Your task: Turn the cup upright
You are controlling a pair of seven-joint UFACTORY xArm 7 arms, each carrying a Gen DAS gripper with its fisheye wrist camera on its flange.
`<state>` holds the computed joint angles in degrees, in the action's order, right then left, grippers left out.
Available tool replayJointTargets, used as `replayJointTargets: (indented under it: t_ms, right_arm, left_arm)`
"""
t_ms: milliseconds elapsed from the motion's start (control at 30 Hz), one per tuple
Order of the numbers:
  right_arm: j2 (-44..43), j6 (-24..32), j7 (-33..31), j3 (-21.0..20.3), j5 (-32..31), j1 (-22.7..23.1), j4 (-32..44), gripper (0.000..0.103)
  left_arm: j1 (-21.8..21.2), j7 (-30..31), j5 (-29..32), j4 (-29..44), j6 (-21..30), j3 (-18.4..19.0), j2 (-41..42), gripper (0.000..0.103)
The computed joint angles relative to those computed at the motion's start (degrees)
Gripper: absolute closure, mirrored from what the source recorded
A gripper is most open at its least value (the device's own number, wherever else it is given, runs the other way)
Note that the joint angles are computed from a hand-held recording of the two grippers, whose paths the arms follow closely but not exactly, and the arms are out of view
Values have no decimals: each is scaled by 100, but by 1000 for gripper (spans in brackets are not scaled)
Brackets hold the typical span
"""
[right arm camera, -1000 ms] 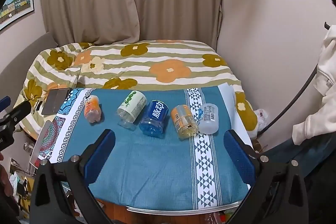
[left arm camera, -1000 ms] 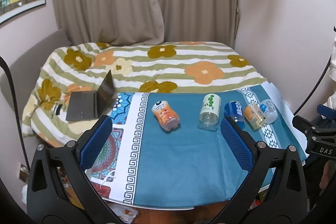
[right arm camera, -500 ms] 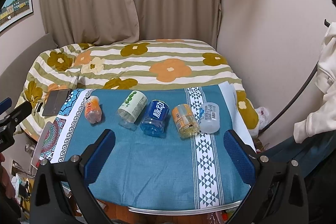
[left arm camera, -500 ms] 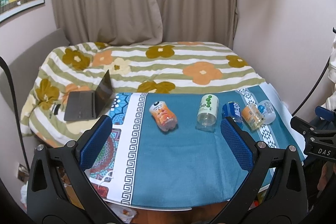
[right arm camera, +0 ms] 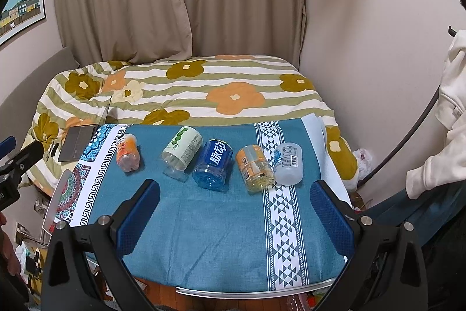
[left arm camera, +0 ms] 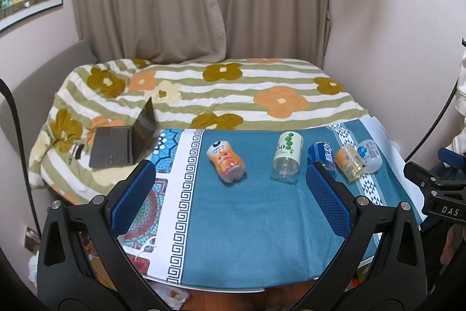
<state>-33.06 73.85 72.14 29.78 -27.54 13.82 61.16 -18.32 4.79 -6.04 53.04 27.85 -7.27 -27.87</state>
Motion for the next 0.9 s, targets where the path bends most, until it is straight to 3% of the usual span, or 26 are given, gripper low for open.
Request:
replayJointTargets:
  t_ms: [900]
  right_arm:
    - [39, -10, -6, 3, -35, 11, 50, 0]
  left_arm:
    - [20, -224, 136, -57, 7, -75, -92, 0]
